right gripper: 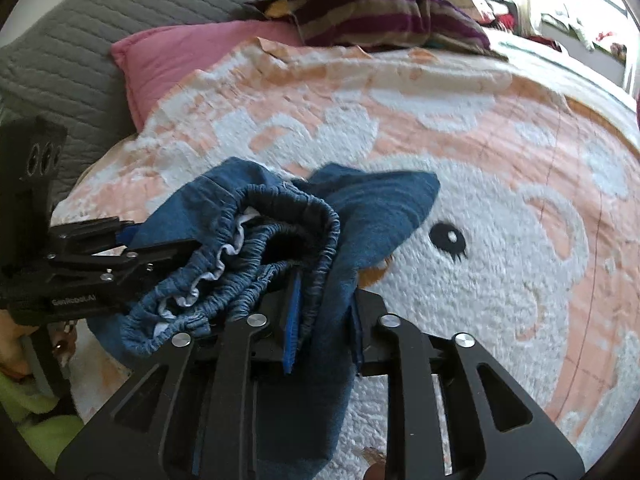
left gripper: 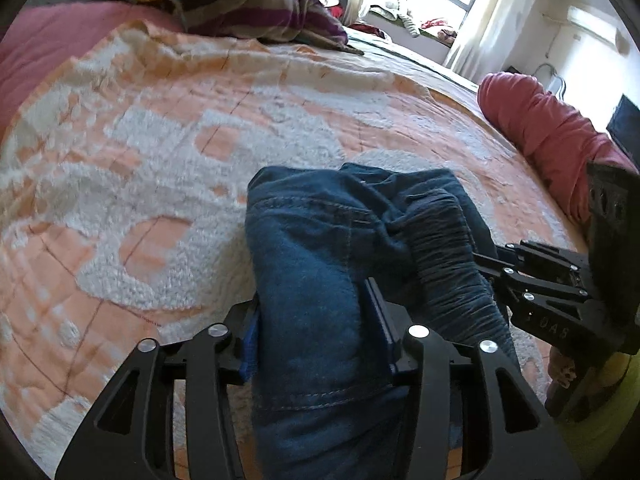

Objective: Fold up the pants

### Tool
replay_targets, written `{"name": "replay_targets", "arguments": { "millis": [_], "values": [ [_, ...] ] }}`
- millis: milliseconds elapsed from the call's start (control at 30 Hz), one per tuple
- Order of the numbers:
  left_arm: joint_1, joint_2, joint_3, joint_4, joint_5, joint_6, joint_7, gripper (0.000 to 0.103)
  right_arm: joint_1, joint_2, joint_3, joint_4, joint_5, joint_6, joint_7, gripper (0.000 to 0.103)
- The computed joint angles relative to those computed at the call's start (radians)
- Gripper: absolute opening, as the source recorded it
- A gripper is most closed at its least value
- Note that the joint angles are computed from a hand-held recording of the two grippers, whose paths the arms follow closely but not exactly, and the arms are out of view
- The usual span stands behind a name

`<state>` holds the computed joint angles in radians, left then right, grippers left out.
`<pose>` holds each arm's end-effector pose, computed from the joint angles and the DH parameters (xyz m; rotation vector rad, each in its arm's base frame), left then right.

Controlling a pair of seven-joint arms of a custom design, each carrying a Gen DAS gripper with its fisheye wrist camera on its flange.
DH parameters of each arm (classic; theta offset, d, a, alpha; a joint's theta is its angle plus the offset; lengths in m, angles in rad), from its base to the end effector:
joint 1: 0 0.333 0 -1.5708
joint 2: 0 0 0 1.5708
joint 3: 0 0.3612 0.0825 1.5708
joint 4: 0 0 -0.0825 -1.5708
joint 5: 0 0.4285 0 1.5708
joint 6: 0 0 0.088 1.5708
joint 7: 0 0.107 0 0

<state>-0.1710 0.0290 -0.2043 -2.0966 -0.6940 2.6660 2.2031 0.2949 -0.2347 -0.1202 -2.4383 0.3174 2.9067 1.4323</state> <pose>0.5910 -0.2117 0.4841 -1.4939 2.4284 -1.0254 0.5212 0.0701 0.4880 -1.7666 1.7248 -0.4261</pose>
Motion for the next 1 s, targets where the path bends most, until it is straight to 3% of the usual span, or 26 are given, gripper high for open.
{"name": "replay_targets", "arguments": {
  "millis": [300,467,500,767,833,967,1000],
  "values": [
    [0.008,0.014,0.002,-0.002,0.003,-0.021,-0.007,0.059,-0.009,0.005,-0.01,-0.005,0.078,-0.052,0.025,0.023],
    [0.009,-0.004,0.002,-0.02,-0.012,-0.016,0.005,0.063,-0.051,-0.019,0.035,-0.023,-0.009,-0.055,0.105,0.028],
    [0.008,-0.009,0.003,-0.026,-0.008,-0.014,0.003,0.069,-0.053,-0.022,0.036,-0.026,-0.023,-0.056,0.115,0.029],
    [0.004,-0.049,0.013,-0.064,-0.039,-0.008,0.03,0.069,-0.053,-0.067,0.03,-0.056,-0.099,-0.045,0.188,0.04],
    [0.002,-0.066,0.017,-0.078,-0.048,-0.004,0.038,0.069,-0.039,-0.09,0.019,-0.073,-0.098,-0.033,0.189,0.054],
    [-0.005,-0.109,0.027,-0.111,-0.057,0.005,0.054,0.069,-0.046,-0.153,0.032,-0.121,-0.164,0.016,0.231,0.065],
    [-0.007,-0.121,0.031,-0.119,-0.061,0.004,0.058,0.078,-0.029,-0.176,0.02,-0.138,-0.164,0.036,0.228,0.075]
  ]
}}
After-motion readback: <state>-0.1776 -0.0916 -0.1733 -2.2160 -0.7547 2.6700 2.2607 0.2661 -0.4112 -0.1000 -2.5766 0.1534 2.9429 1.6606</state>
